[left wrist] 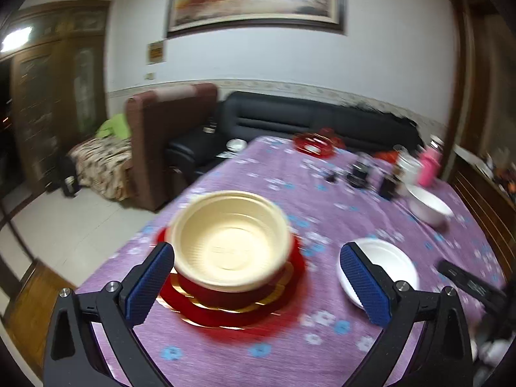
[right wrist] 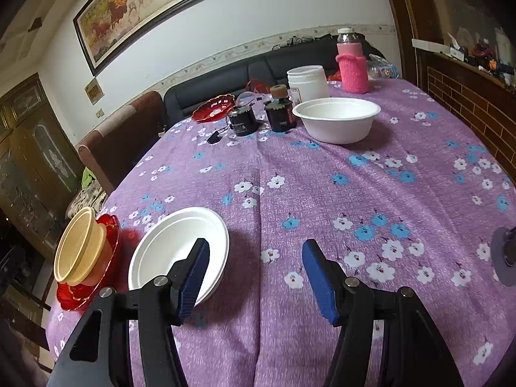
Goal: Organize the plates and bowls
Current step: 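Move both tools to the white bowl on the cloth and grasp its rim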
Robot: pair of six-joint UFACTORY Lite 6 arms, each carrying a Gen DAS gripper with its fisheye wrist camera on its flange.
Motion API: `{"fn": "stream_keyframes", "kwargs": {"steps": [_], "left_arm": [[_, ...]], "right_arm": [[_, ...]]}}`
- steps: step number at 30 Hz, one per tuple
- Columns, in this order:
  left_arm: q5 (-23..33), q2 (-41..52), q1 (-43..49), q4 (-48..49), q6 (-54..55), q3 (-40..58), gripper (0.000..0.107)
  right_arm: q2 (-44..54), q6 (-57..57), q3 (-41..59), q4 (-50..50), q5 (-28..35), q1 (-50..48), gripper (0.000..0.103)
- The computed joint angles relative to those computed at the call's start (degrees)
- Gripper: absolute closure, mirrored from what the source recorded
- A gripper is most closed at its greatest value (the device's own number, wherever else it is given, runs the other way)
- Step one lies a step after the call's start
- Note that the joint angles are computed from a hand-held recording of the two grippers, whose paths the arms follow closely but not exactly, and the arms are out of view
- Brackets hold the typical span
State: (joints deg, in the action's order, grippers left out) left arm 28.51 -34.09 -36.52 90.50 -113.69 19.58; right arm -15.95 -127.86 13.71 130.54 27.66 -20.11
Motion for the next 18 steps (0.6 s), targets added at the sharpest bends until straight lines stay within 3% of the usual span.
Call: {"fn": "stream_keyframes", "kwargs": {"steps": [3, 10, 13, 16, 18], "left_arm": [[-1.2, 6.9, -4.0, 1.0, -1.7, 3.6, 0.004], [-7.2, 22.2, -3.8, 3.5, -4.8, 12.7, 0.004], [-8.6, 27.3, -3.3, 5.6, -6.9, 15.9, 0.004], [-10.8, 34.4, -2.2, 9.5, -10.5, 21.1, 0.004], [-12.6, 40.8, -1.5, 7.3, -7.8, 26.7, 0.004]], "right_arm": [[8.7, -2.1, 4.3, 3.0, 2.5, 0.9, 0.039], [24.4, -7.4, 11.9, 7.8, 7.6, 6.8, 0.041], [26.9, -12.1, 12.0, 11.4, 8.5, 8.9, 0.059], [30.0, -10.4, 13.5, 8.0, 9.2, 8.1, 0.074], [31.3, -8.5, 14.4, 5.3, 9.9, 7.2, 0.082]]}}
